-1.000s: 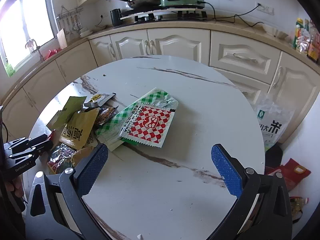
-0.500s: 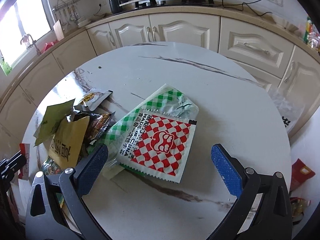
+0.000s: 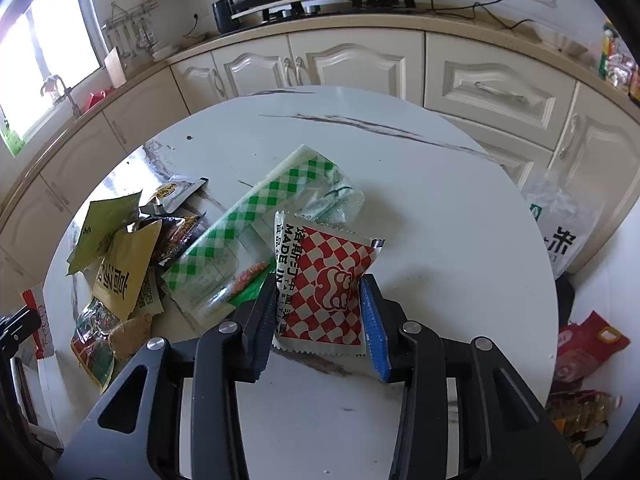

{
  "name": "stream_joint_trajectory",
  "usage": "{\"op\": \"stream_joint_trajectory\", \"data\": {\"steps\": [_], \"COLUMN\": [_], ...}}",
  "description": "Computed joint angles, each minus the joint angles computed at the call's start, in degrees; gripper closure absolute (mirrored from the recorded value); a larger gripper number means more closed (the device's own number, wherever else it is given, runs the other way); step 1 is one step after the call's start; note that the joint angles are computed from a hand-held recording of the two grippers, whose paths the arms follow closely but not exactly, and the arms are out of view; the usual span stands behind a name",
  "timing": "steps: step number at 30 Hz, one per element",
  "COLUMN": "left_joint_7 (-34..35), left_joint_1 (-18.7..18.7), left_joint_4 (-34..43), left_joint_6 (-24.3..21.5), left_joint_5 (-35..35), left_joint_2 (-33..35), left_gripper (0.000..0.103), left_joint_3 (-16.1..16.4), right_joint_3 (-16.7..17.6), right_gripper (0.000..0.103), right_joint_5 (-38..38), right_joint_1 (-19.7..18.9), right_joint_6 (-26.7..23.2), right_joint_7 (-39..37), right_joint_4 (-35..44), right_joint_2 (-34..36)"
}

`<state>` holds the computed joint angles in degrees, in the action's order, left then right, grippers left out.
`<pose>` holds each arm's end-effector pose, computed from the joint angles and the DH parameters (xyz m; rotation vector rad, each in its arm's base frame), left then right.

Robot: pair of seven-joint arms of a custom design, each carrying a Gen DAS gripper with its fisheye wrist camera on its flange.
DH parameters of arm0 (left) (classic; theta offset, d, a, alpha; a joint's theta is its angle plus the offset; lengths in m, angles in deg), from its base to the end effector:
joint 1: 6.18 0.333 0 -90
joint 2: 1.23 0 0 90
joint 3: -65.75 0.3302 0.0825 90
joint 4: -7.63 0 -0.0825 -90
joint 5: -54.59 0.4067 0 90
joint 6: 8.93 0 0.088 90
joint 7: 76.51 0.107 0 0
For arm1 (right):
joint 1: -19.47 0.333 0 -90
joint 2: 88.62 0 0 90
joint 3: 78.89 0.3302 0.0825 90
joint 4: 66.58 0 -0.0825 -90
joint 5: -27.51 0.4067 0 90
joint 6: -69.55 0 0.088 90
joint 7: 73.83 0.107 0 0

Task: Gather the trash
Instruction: 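Grasp the red wrapper with the left tool while the right tool grasps the checkered packet, then carry the red wrapper and checkered packet over the blue bin and open both tools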

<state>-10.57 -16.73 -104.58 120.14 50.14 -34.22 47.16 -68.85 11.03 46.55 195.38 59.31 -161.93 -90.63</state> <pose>0.3427 -0.2622 0.7928 -1.7333 1.9079 -1.0492 0.4941 0.3640 0.6827 -1.8161 1.8202 -0.4350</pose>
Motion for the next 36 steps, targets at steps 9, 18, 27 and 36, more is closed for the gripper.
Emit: {"op": "stream_joint_trajectory", "data": {"steps": [9, 18, 27, 36], "left_joint_7": [0.34, -0.15, -4.56, -7.13], "left_joint_1": [-0.87, -0.74, 0.04, -1.0], "left_joint_4": [0.86, -3.08, -0.84, 1.05], "left_joint_6": [-0.89, -2.92, -6.57, -6.7], "left_joint_5": [-0.86, -2.79, -2.21, 0.09], "left_joint_2": [-3.93, -7.25, -4.75, -0.3], "left_gripper": [0.1, 0.083, 0.039, 0.08], "left_joint_3": [0.13, 0.17, -2.37, -2.9], "right_joint_3": [2.09, 4.18, 4.33, 3.88], "right_gripper": [0.066, 0.066, 0.066, 0.066], "right_joint_5": [-2.01, -2.6, 1.43, 3.66], "right_joint_1": [0.52, 3.92, 6.12, 5.88], "right_joint_6": [2.82, 4.19, 7.63, 11.34], "right_joint_7": [3.1, 3.16, 2.09, 1.11], "right_joint_4": [-2.4, 1.94, -1.92, -5.62], "right_joint_2": [-5.85, -3.57, -4.02, -6.06]}}
